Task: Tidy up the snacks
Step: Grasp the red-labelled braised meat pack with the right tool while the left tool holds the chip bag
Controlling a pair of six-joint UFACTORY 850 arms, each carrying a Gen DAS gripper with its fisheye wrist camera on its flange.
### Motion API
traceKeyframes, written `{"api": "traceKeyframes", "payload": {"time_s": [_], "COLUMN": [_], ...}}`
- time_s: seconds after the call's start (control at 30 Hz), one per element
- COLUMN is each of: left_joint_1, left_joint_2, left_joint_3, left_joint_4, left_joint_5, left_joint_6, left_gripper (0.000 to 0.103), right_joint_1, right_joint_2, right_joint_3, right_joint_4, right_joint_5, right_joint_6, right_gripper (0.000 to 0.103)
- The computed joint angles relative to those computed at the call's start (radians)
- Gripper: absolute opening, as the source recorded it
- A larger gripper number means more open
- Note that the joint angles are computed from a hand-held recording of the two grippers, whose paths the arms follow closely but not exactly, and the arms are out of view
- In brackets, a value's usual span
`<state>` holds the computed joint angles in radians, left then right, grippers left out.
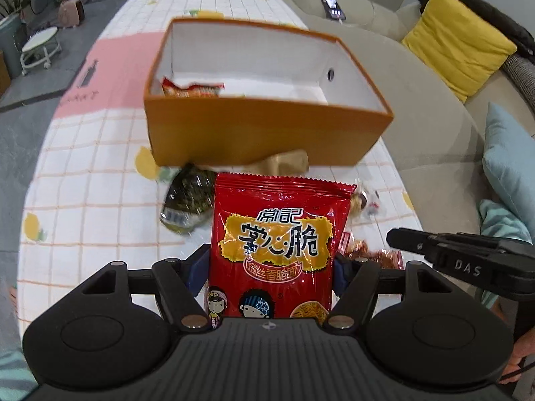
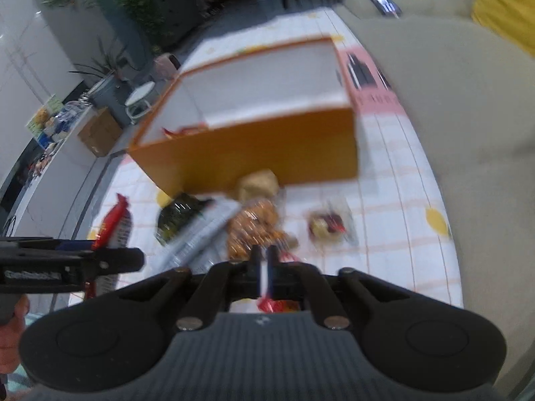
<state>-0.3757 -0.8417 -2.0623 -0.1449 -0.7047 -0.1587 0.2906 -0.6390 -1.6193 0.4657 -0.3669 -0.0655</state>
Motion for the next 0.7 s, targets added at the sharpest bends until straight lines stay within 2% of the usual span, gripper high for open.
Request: {"api": "traceKeyframes", "payload": {"time_s": [0.03, 0.07, 0.13, 0.2, 0.27, 0.33, 0.43, 0.53, 0.6, 0.7], "left_joint_1": [-0.001, -0.004, -0.008, -0.011, -0.015, -0.018, -0.021, -0.022, -0.022, -0.022], "left_joint_2": [-0.002, -0.006, -0.012, -0.016, -0.021, -0.029, -0.044, -0.049, -0.047, -0.048], "left_joint_3": [0.005, 0.008, 0.012, 0.018, 0.020, 0.016, 0.000, -0.005, -0.001, 0.004], "left_joint_4": [-0.002, -0.001, -0.007, -0.018, -0.017, -0.013, -0.013, -0.007, -0.008, -0.006], "left_joint_5": [-0.006, -0.015, -0.029, -0.036, -0.045, -0.055, -0.074, -0.082, -0.082, -0.083], "left_joint_6": [0.004, 0.007, 0.015, 0.027, 0.029, 0.028, 0.022, 0.022, 0.019, 0.011], "left_gripper": [0.079, 0.079, 0.079, 0.079, 0.079, 0.079, 0.079, 0.079, 0.079, 0.079], "right_joint_1": [-0.001, 0.000, 0.005, 0.011, 0.011, 0.012, 0.007, 0.004, -0.012, -0.038], "right_joint_2": [-0.004, -0.005, -0.012, -0.018, -0.031, -0.046, -0.066, -0.097, -0.097, -0.068], "right_joint_3": [0.003, 0.011, 0.020, 0.027, 0.029, 0.025, 0.021, -0.020, -0.026, 0.001], "right_joint_4": [-0.018, -0.043, -0.113, -0.186, -0.201, -0.244, -0.230, -0.292, -0.166, 0.122], "right_joint_5": [-0.010, -0.012, -0.010, -0.014, -0.023, -0.028, -0.028, -0.093, -0.137, -0.216], "right_joint_6": [-0.007, -0.018, -0.056, -0.102, -0.190, -0.232, -0.335, -0.237, -0.289, -0.452], "right_gripper": [0.014, 0.031, 0.042, 0.049, 0.065, 0.068, 0.082, 0.081, 0.082, 0.080]}}
